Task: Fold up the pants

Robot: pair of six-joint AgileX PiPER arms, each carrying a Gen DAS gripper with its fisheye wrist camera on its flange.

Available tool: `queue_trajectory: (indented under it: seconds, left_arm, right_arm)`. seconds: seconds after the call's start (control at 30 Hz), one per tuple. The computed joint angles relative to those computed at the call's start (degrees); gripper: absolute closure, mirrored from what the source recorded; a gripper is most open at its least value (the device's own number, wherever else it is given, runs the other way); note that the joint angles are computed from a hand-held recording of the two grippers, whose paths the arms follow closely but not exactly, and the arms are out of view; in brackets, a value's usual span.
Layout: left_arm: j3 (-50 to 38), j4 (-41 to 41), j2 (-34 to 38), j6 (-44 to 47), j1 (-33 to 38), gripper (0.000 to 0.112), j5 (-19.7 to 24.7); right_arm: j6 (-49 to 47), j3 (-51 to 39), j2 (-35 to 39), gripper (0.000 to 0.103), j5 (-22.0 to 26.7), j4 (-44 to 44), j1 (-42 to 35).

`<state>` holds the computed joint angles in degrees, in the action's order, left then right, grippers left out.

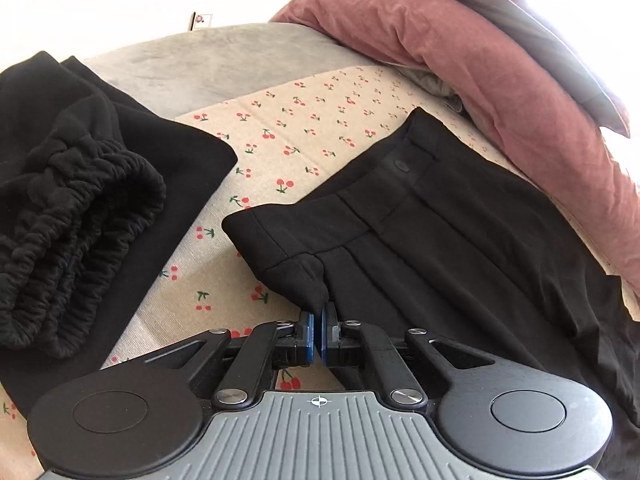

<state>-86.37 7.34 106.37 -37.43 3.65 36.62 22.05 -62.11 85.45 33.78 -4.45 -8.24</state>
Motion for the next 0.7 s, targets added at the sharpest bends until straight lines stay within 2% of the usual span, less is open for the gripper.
queue_trajectory:
  seconds: [0.2, 0.27, 0.33, 0.43, 0.5, 0.57, 0.7]
  left_arm:
    - [2.3, -9.0, -1.3, 7.7, 4.4, 0.109, -1.1]
    - [1.1, -10.0, -0.2, 11.6, 4.2, 0.109, 0.1]
    - [0.5, -7.9, 0.4, 10.6, 3.5, 0.103, 1.3]
    - [1.0, -11.0, -0.1, 12.1, 4.8, 0.097, 1.8]
    - [2.0, -11.3, -1.3, 11.1, 5.7, 0.086, 1.5]
    - [3.3, -11.2, -2.8, 10.2, 6.3, 0.08, 1.2]
    - [5.1, -7.0, -6.1, 5.6, 6.1, 0.08, 2.5]
  right_arm:
    - [0.4, 0.0, 0.0, 0.005, 0.4, -0.7, 0.7]
    - [1.4, 0.0, -0.1, 0.005, 0.6, -1.7, 1.1]
    - [1.3, -0.1, -0.1, 0.005, 0.6, -1.6, 1.0]
    - [1.9, -0.3, -0.2, 0.005, 1.1, -1.5, 1.2]
    - [0.9, -0.4, -0.7, 0.005, 1.5, -0.4, 1.2]
    - [0.4, 0.1, -1.7, 0.005, 1.0, -0.3, 1.7]
    - [3.9, 0.9, -2.1, 0.005, -0.6, -6.7, 3.4]
